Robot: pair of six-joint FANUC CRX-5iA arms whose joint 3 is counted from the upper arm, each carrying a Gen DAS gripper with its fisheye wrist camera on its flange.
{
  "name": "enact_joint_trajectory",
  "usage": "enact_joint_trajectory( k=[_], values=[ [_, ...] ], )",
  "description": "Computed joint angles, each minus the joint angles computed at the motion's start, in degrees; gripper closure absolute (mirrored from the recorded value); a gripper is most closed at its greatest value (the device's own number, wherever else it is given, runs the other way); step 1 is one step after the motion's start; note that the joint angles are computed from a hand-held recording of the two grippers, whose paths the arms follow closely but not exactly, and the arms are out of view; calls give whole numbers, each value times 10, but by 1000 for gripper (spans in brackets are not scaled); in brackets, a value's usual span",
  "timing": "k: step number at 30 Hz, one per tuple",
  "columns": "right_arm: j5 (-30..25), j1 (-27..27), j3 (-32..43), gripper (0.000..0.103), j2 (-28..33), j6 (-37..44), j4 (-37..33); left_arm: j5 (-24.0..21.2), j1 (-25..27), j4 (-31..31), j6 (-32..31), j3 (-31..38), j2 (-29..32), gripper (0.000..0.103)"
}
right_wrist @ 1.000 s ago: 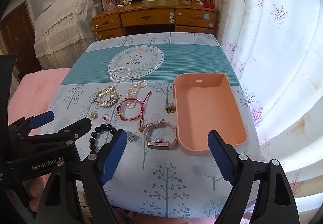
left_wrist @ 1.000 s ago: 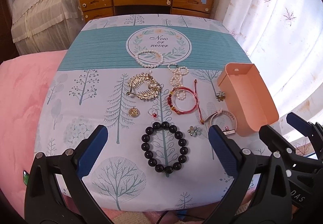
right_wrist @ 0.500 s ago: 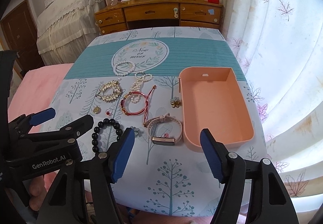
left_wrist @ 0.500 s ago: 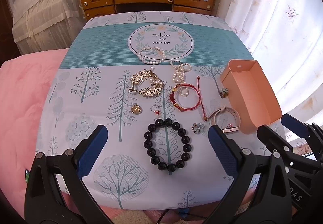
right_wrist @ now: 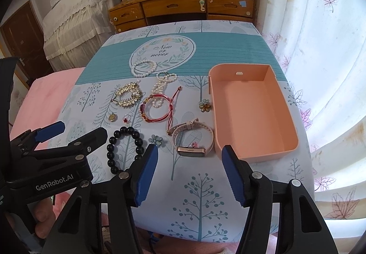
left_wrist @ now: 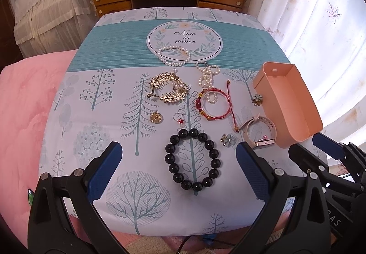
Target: Organize jewelry
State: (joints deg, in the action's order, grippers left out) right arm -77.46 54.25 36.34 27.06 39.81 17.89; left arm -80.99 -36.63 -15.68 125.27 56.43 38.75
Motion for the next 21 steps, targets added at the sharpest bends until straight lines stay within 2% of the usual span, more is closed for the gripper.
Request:
enact_joint_trajectory(
  k=[8,14,17,21],
  values=[
    [-8,-10,23,48,18,6,-30,-1,12,7,-2,-9,0,4],
    [-11,-26,56,50,43,5,-56,2,26,3,-28,-16,-4,4],
    [-21,-37,94,50,66,9,-76,2,34,4,-37,-19,-6,4],
    [-51,-57,181,50,111,8,-125,5,53,35,-56,-25,-3,4]
  ],
)
